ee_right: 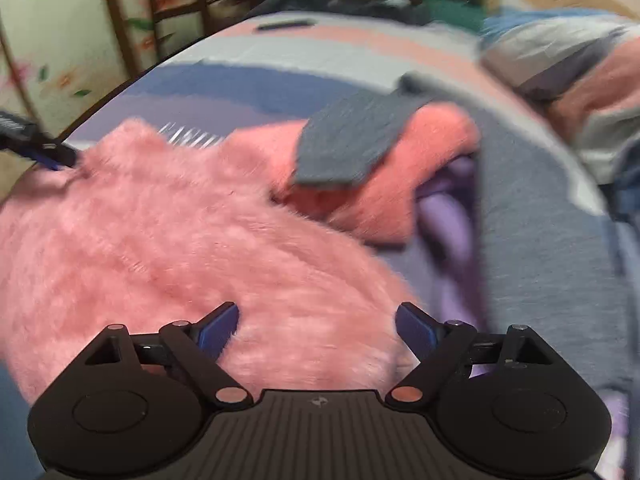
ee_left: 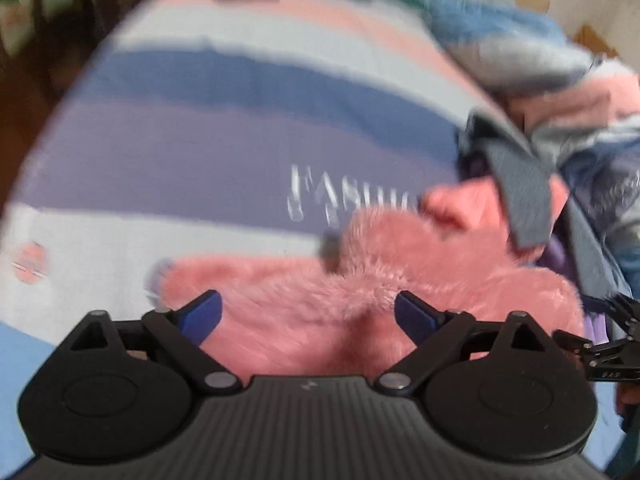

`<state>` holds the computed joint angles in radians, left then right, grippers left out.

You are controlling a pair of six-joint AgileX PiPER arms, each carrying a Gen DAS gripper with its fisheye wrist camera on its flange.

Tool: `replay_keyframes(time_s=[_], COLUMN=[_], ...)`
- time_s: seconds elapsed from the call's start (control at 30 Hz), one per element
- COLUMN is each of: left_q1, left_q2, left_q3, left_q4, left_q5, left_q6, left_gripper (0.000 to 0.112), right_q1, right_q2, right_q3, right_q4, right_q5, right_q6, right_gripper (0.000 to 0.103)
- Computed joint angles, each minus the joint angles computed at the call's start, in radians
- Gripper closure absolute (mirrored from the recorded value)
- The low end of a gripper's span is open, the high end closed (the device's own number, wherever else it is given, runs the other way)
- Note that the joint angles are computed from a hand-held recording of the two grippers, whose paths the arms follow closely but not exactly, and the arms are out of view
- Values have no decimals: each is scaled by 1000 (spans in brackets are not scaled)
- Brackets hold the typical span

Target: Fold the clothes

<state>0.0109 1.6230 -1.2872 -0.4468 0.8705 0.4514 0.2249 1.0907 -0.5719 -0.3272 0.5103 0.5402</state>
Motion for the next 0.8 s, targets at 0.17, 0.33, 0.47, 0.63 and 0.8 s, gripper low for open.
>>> replay_keyframes(time_s=[0.17, 0.33, 0.47, 0.63, 0.8], left_q1=[180, 379, 374, 298, 286], left_q2=[-283, -348, -337, -285, -137], left_q3=[190, 366, 471, 515, 442], left_q4=[-25, -2, 11, 61, 122], left_q5=[52, 174, 97, -32, -13], left_q6=[77, 128, 119, 72, 48], left_gripper=[10, 10, 10, 10, 10], right_q1=[-30, 121, 350, 287, 472], right_q2=[-298, -539, -573, -405, -47], right_q3=[105, 225, 289, 328, 164], right_q4=[164, 192, 89, 137, -38], right_q5=[141, 305, 292, 109, 256], right_q6=[149, 466, 837, 787, 791], right_gripper=[11, 11, 11, 6, 2])
